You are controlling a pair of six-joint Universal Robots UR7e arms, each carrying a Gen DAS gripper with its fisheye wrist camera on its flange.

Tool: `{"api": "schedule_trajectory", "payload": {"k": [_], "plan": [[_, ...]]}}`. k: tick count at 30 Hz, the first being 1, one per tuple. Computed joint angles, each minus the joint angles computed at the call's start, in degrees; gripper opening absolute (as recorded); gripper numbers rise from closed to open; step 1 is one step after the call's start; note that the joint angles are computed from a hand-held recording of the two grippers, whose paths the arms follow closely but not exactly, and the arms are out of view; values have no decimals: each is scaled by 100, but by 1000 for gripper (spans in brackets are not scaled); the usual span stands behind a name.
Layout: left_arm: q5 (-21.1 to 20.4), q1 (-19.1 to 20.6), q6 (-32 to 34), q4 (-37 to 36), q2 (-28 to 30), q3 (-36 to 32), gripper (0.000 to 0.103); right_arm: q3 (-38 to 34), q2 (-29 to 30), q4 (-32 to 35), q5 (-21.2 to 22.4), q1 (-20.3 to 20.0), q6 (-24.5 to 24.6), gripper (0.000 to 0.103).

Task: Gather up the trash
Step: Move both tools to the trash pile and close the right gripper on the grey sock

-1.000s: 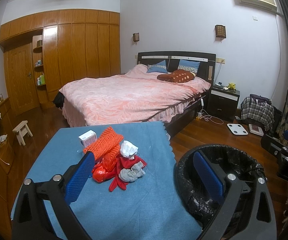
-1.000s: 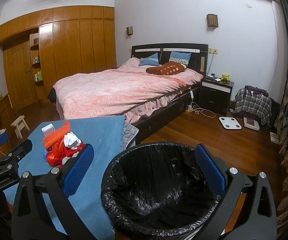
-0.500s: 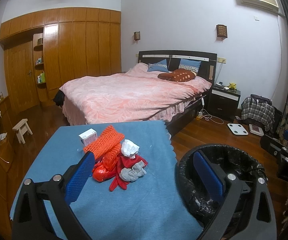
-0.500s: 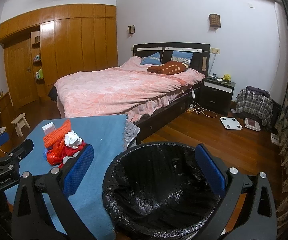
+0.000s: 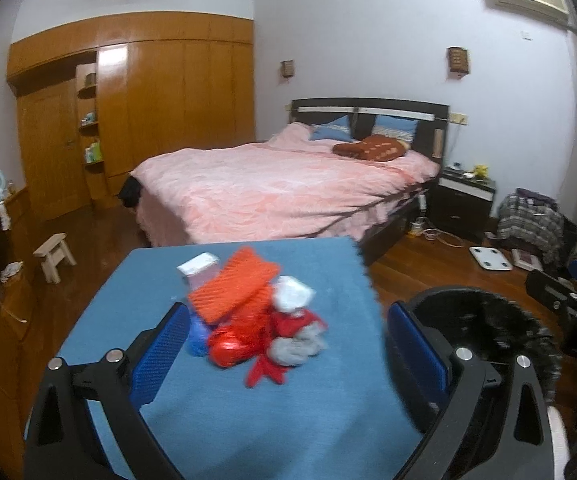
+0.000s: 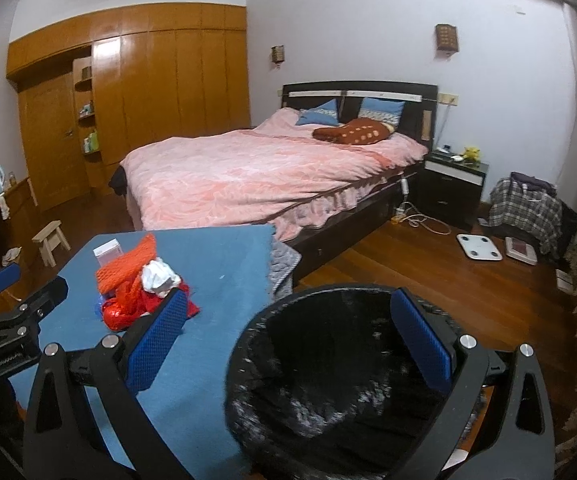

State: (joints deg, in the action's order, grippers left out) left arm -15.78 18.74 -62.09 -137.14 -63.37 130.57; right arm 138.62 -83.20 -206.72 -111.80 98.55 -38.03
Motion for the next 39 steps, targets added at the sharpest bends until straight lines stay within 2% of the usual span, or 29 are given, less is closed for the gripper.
{"api": "schedule_trajectory", "payload": {"k": [6,12,14,17,20,23,28,31,37,39], "plan": [[247,349,-1152,1428,-545,108,97,-342,752,66,166,50,96,98],[238,743,-968,1316,-694,313,97,-722,1547,-12,209,50,143,98],[234,857,-1009,1406,-706,342,97,-830,1781,-23,132,50,122,93],[346,1065,-510,686,-612,517,97,-927,2114,-80,117,19,64,87],[292,1238,-301,347,-588,607,96,-1081,2462,-4,28,32,-35,82],[246,1387,200,-468,-481,721,95,-1207,2756,-26,18,24,-21,82],[187,1623,871,-1367,-226,726,93,-1451,3239,-69,-115,58,-120,82],[105,1727,1017,-1536,-185,704,89,-1594,3440,49,-162,75,-150,81],[-5,1857,1268,-1859,-63,668,87,-1691,3427,588,-53,27,21,77],[-53,1891,1342,-1974,-30,665,87,-1663,3354,798,85,4,-5,70]]}}
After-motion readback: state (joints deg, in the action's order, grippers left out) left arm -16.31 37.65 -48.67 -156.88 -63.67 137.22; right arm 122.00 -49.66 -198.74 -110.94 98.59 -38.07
